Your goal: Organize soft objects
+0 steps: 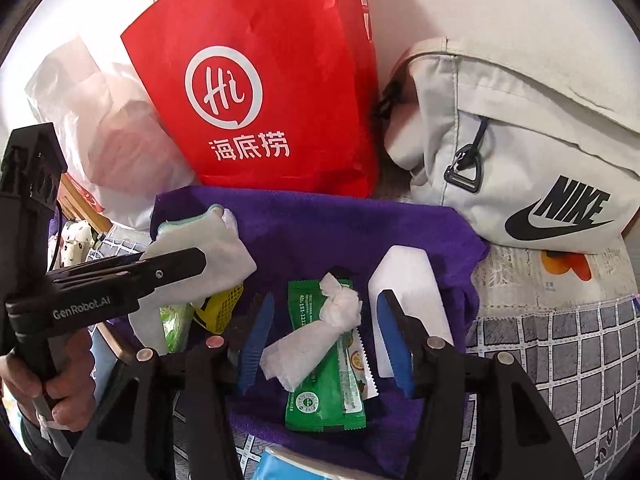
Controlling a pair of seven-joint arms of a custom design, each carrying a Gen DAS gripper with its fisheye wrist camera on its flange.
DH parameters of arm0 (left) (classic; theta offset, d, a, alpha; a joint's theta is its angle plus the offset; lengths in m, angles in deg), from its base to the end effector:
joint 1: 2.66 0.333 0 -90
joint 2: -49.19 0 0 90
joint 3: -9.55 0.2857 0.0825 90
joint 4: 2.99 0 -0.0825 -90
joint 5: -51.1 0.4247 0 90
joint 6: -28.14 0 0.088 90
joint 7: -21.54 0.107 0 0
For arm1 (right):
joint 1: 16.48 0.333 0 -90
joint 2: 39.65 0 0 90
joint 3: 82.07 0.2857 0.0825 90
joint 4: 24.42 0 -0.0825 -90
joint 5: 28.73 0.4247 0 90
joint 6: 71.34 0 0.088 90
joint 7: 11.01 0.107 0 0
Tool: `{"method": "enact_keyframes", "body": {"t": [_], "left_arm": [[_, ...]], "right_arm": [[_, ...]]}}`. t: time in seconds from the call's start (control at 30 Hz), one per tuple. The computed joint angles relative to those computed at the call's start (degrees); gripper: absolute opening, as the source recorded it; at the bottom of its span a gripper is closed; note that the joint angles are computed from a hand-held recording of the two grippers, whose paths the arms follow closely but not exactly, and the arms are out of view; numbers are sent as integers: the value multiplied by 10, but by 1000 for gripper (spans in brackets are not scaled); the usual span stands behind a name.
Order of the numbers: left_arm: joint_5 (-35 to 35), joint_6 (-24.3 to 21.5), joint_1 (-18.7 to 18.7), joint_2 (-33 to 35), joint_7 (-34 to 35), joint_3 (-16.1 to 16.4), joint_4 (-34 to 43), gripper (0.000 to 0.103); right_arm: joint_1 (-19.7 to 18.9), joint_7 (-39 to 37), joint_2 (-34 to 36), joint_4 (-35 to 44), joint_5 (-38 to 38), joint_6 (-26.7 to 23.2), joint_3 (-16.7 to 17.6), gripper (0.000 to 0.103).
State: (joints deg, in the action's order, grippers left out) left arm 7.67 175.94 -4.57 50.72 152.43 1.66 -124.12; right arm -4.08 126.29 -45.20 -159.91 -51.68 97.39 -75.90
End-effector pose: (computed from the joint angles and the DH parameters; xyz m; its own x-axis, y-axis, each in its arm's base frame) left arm 0.6078 -0.0926 0.3933 -0.3850 -0.8760 0.2905 -0.8147 0.1748 -0.5529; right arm 0.5278 0.2045 0.3831 -0.0589 -0.9771 -0.2043 -0.7746 0.1738 -0.6081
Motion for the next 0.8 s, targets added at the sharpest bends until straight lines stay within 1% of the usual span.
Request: {"method": "enact_keyframes", "body": {"t": [0.07,0.2,0.3,0.37,0.43,0.53,0.63,0.7,0.77,0.8], "left_arm": [[8,8,1,-3,-8,1,-2,60],[16,4,4,-8,-16,5,-2,60],[23,9,4,-18,-24,7,-7,62],[18,4,3,-25,-18,9,-10,63],[12,-13,3,-30,-13,13,-9,63],[31,-18,1,-41,-30,14,-13,63],[43,-14,-4,-64,-32,18,-30,63],[46,-28,-6,-88,-37,24,-46,63],[50,-41,-9,-112,-43,31,-61,63],[56,-47,-10,-130,-47,35,-73,63]], "right_arm": [[0,-2,-4,-3,3,1,-1,54],[0,-7,-13,-10,9,0,0,54],[-2,-7,-12,-7,10,-2,4,54],[-4,4,-16,-2,-4,-23,10,54],[-7,23,-20,4,-29,-44,16,54],[-9,63,-37,4,-62,-64,25,54],[-3,73,-58,-3,-59,-83,27,54],[4,70,-79,-11,-44,-103,29,54],[3,84,-111,-24,-48,-132,41,54],[3,88,-123,-30,-48,-138,45,54]]}}
